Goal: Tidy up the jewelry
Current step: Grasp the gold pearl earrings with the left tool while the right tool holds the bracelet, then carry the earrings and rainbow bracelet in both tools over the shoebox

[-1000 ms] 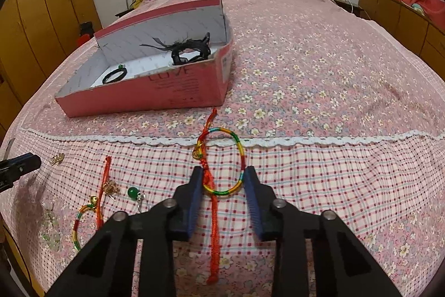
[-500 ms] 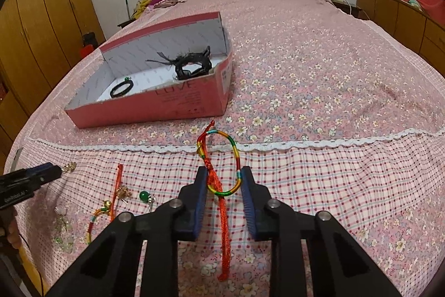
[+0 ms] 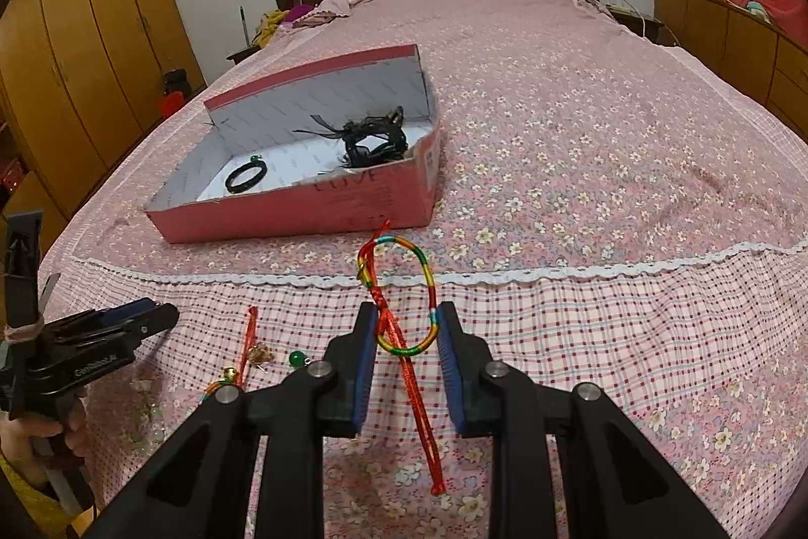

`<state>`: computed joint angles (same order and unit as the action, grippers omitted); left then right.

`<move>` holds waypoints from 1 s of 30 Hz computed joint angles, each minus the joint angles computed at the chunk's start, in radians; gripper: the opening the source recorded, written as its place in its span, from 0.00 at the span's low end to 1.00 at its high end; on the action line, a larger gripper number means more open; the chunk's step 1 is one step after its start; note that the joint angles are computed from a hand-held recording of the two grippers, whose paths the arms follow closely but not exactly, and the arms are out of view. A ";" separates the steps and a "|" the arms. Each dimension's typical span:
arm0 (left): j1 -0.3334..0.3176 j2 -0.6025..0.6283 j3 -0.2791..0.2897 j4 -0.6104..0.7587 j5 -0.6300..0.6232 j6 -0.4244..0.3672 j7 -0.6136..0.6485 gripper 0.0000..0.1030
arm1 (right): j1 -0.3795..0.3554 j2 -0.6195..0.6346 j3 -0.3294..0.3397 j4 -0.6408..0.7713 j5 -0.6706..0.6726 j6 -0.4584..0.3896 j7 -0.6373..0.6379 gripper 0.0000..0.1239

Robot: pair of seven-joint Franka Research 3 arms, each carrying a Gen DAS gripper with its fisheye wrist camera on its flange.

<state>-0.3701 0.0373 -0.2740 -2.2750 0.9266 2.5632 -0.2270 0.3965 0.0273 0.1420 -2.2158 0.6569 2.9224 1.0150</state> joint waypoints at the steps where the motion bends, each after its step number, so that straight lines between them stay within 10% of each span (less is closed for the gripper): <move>1: 0.000 0.001 0.000 0.000 0.000 -0.002 0.005 0.22 | 0.000 0.000 0.001 0.000 0.004 0.000 -0.003 0.21; 5: 0.000 -0.010 -0.001 -0.012 -0.005 0.000 0.016 0.08 | 0.001 -0.001 0.002 0.002 0.021 0.000 -0.017 0.21; 30: 0.018 -0.170 -0.063 -0.070 -0.026 -0.064 0.028 0.06 | 0.016 -0.028 -0.001 0.002 0.070 -0.009 -0.069 0.21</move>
